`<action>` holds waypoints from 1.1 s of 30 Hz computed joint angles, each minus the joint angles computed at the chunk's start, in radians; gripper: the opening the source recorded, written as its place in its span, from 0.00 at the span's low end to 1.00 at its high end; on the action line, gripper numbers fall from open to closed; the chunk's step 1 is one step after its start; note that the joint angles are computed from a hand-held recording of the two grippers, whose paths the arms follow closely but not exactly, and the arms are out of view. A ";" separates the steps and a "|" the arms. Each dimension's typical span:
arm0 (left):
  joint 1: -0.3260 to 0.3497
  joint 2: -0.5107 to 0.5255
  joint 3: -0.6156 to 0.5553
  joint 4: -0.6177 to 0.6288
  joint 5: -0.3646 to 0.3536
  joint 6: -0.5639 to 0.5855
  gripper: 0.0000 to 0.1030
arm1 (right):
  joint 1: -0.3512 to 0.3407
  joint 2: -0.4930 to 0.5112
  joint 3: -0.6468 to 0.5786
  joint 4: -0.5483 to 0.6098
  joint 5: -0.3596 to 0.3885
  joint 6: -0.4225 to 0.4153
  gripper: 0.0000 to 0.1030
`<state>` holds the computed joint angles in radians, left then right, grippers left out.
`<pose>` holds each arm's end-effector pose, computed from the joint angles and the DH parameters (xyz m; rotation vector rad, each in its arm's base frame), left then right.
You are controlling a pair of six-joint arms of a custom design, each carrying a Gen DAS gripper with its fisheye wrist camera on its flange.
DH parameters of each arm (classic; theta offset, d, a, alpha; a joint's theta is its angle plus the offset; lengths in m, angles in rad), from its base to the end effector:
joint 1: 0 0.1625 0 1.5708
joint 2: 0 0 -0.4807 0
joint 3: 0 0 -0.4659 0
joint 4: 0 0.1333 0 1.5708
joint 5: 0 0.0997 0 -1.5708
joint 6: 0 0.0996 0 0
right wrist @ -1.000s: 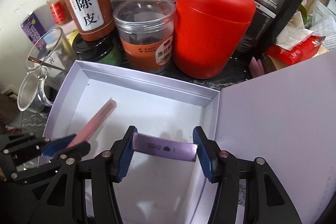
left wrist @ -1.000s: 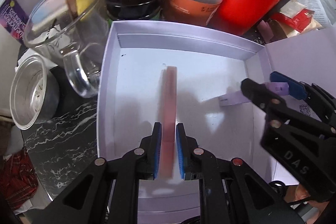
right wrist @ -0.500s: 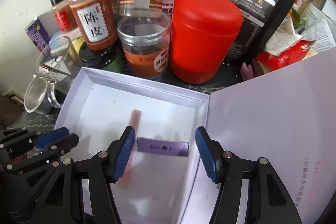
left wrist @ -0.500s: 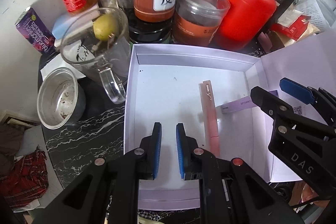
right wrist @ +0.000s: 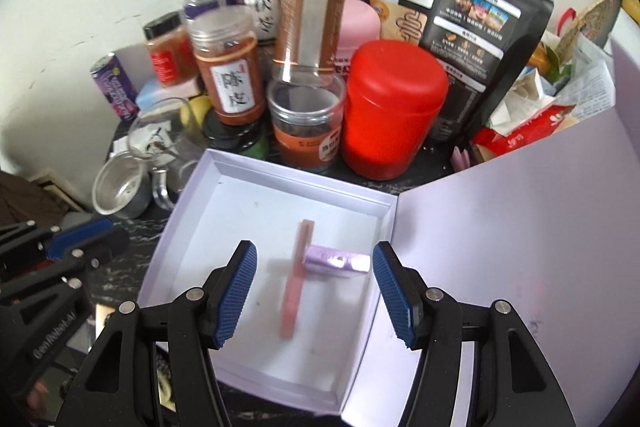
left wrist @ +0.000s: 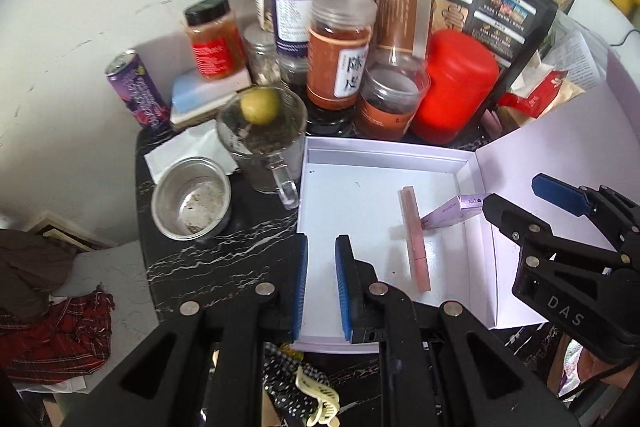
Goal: Organize rigid objects
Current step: 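Open the left tool to drop the comb while the right tool releases the purple box, then withdraw both tools from the white box back over the table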
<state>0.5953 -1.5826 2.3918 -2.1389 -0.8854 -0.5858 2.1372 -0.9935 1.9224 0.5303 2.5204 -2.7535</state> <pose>-0.2163 -0.3836 0.2073 0.5810 2.3943 -0.4062 0.2849 -0.3505 0.1234 0.1369 -2.2615 0.6471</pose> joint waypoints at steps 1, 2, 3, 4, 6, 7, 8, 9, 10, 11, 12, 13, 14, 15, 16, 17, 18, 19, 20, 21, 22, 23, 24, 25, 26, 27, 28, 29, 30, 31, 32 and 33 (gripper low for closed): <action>-0.019 -0.030 0.008 0.019 0.018 -0.012 0.14 | 0.010 0.000 0.000 0.004 0.002 0.005 0.59; -0.031 -0.044 0.009 0.036 0.026 -0.022 0.14 | 0.024 0.000 -0.001 0.011 0.003 0.013 0.59; -0.044 -0.064 0.013 0.057 0.035 -0.035 0.14 | 0.034 0.002 -0.003 0.019 0.002 0.022 0.59; -0.056 -0.092 0.016 0.083 0.040 -0.055 0.14 | 0.043 0.002 -0.005 0.025 0.001 0.028 0.59; -0.073 -0.126 0.018 0.118 0.045 -0.083 0.14 | 0.063 0.002 -0.007 0.034 -0.004 0.041 0.59; -0.084 -0.147 0.020 0.143 0.052 -0.102 0.14 | 0.074 0.004 -0.009 0.041 -0.006 0.049 0.59; -0.095 -0.169 0.022 0.170 0.060 -0.124 0.14 | 0.085 0.006 -0.012 0.048 -0.009 0.056 0.59; -0.105 -0.183 0.025 0.189 0.065 -0.140 0.14 | 0.094 0.007 -0.014 0.052 -0.012 0.059 0.59; -0.118 -0.205 0.026 0.220 0.075 -0.161 0.14 | 0.103 0.010 -0.016 0.057 -0.014 0.065 0.59; -0.125 -0.215 0.027 0.237 0.080 -0.173 0.14 | 0.113 0.013 -0.019 0.062 -0.017 0.068 0.59; -0.135 -0.230 0.027 0.261 0.087 -0.190 0.14 | 0.121 0.016 -0.021 0.067 -0.018 0.072 0.59; -0.145 -0.250 0.030 0.284 0.092 -0.206 0.14 | 0.129 0.019 -0.024 0.072 -0.020 0.076 0.59; -0.154 -0.263 0.030 0.305 0.094 -0.223 0.17 | 0.136 0.021 -0.024 0.074 -0.022 0.079 0.59; -0.163 -0.281 0.031 0.334 0.100 -0.248 0.25 | 0.144 0.023 -0.024 0.077 -0.028 0.085 0.59; -0.172 -0.303 0.033 0.362 0.100 -0.268 0.61 | 0.150 0.024 -0.024 0.077 -0.033 0.088 0.59; -0.177 -0.320 0.035 0.380 0.097 -0.279 0.98 | 0.157 0.025 -0.023 0.080 -0.039 0.094 0.59; -0.184 -0.338 0.042 0.385 0.102 -0.286 1.00 | 0.161 0.027 -0.022 0.081 -0.042 0.099 0.59; -0.196 -0.362 0.049 0.413 0.108 -0.309 1.00 | 0.166 0.028 -0.020 0.079 -0.044 0.097 0.59; -0.200 -0.374 0.051 0.428 0.102 -0.320 1.00 | 0.172 0.032 -0.018 0.084 -0.046 0.104 0.59; -0.200 -0.395 0.055 0.443 0.084 -0.332 1.00 | 0.178 0.036 -0.018 0.089 -0.048 0.110 0.59; -0.205 -0.406 0.055 0.464 0.079 -0.350 1.00 | 0.181 0.039 -0.016 0.091 -0.051 0.112 0.59; -0.212 -0.421 0.058 0.491 0.081 -0.370 1.00 | 0.186 0.041 -0.014 0.092 -0.057 0.114 0.59; -0.227 -0.433 0.059 0.528 0.084 -0.394 1.00 | 0.189 0.043 -0.013 0.093 -0.062 0.116 0.59; -0.234 -0.442 0.060 0.551 0.085 -0.409 1.00 | 0.192 0.045 -0.011 0.093 -0.068 0.119 0.59; -0.245 -0.453 0.059 0.577 0.083 -0.428 1.00 | 0.195 0.046 -0.008 0.091 -0.073 0.120 0.59; -0.252 -0.465 0.060 0.599 0.080 -0.444 1.00 | 0.197 0.048 -0.007 0.090 -0.077 0.121 0.59; -0.256 -0.476 0.061 0.620 0.075 -0.458 1.00 | 0.202 0.052 -0.007 0.092 -0.081 0.125 0.59; -0.260 -0.486 0.061 0.641 0.070 -0.473 1.00 | 0.205 0.055 -0.007 0.092 -0.085 0.127 0.59; -0.267 -0.497 0.061 0.663 0.065 -0.490 1.00 | 0.209 0.059 -0.007 0.091 -0.092 0.130 0.59; -0.271 -0.508 0.063 0.674 0.061 -0.499 1.00 | 0.213 0.062 -0.007 0.090 -0.096 0.131 0.59; -0.277 -0.522 0.065 0.692 0.056 -0.512 1.00 | 0.219 0.065 -0.006 0.087 -0.099 0.130 0.59; -0.280 -0.528 0.065 0.704 0.054 -0.521 1.00 | 0.224 0.068 -0.006 0.086 -0.100 0.131 0.59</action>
<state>0.3148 -2.1109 2.4565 -1.4348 -0.8315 -1.1067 2.3612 -0.9250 1.9167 0.6161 2.4204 -2.6221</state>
